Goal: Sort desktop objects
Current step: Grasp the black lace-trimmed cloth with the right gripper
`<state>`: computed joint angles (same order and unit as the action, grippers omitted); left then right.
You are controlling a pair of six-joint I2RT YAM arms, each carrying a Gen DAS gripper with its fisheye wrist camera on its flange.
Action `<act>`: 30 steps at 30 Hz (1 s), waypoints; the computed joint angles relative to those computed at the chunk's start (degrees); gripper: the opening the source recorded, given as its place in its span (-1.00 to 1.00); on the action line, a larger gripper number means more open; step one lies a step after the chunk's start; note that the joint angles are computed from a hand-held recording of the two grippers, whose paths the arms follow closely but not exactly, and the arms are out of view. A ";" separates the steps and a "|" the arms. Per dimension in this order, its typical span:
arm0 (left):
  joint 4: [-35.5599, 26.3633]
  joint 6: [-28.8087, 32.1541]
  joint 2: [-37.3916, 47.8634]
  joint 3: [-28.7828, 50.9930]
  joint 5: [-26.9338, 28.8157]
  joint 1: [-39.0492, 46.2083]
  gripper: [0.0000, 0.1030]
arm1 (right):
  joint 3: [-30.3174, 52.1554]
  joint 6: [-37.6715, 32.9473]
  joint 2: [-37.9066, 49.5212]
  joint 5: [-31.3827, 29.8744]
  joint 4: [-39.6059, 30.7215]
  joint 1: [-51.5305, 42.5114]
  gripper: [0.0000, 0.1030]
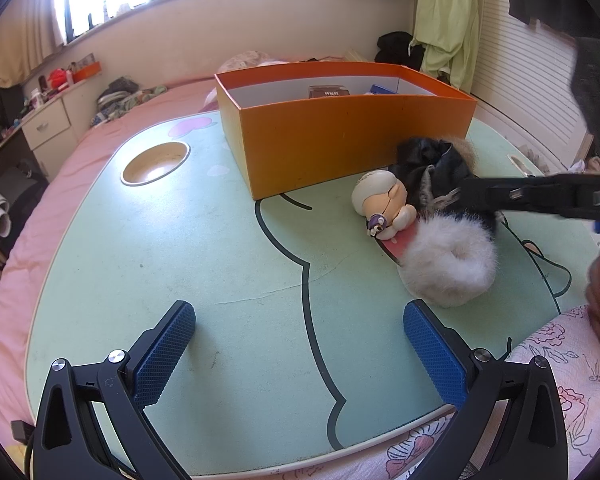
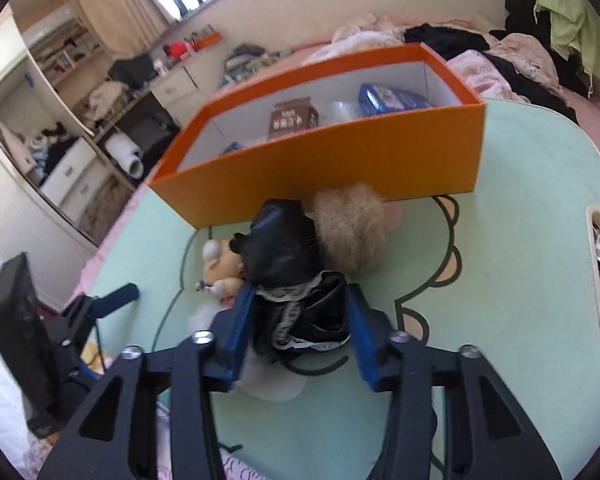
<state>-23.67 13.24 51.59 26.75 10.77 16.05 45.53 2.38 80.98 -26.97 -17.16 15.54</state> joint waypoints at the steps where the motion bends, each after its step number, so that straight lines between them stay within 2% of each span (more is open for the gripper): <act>1: -0.06 -0.01 -0.04 0.02 0.00 -0.01 1.00 | -1.40 -0.22 -2.28 -2.06 0.21 -1.39 -0.32; 4: -0.01 0.04 -0.02 -0.01 0.05 0.05 1.00 | -4.81 -1.82 -8.22 -7.63 -1.13 -6.04 -0.62; 7: -0.04 0.05 -0.06 -0.01 0.05 0.06 1.00 | -8.16 -5.19 -13.34 -11.75 -4.31 -11.80 -0.64; 11: 0.04 0.15 0.01 -0.04 0.16 0.20 1.00 | -10.93 -7.86 -15.93 -11.02 -5.23 -16.03 -0.63; 13: -0.02 0.15 -0.03 -0.03 0.14 0.19 1.00 | -10.99 -7.16 -14.98 -11.91 -4.78 -17.14 -0.49; 15: 0.04 0.20 0.01 -0.05 0.20 0.25 1.00 | -10.26 -6.68 -14.17 -11.34 -4.80 -15.72 -0.05; 17: -0.03 0.20 -0.05 -0.03 0.22 0.25 1.00 | -9.79 -6.13 -14.43 -8.75 -3.68 -11.92 0.22; 21: 0.02 0.16 -0.05 -0.08 0.17 0.22 1.00 | -5.42 -3.82 -10.09 -2.78 -1.89 -2.29 0.26; 24: 0.05 0.17 -0.04 -0.10 0.18 0.24 1.00 | -1.59 -1.86 -4.20 2.81 -0.29 3.52 0.26; 26: 0.07 0.10 0.05 -0.05 0.04 0.07 1.00 | 1.14 -2.01 0.74 6.36 -1.90 5.98 0.22; 27: 0.18 -0.04 0.10 -0.02 -0.01 -0.09 1.00 | 0.33 -2.22 0.43 7.64 -0.48 6.59 -0.12; 28: 0.18 -0.15 0.14 0.03 -0.06 -0.23 1.00 | -0.03 -2.64 0.21 7.41 -0.35 6.68 -0.24; 30: 0.37 -0.22 0.37 0.11 -0.14 -0.40 1.00 | -2.29 -2.27 -1.71 5.23 1.51 5.23 -0.32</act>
<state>-23.30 13.02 51.96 26.86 10.64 15.65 43.24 0.11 79.27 -21.74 -15.65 20.78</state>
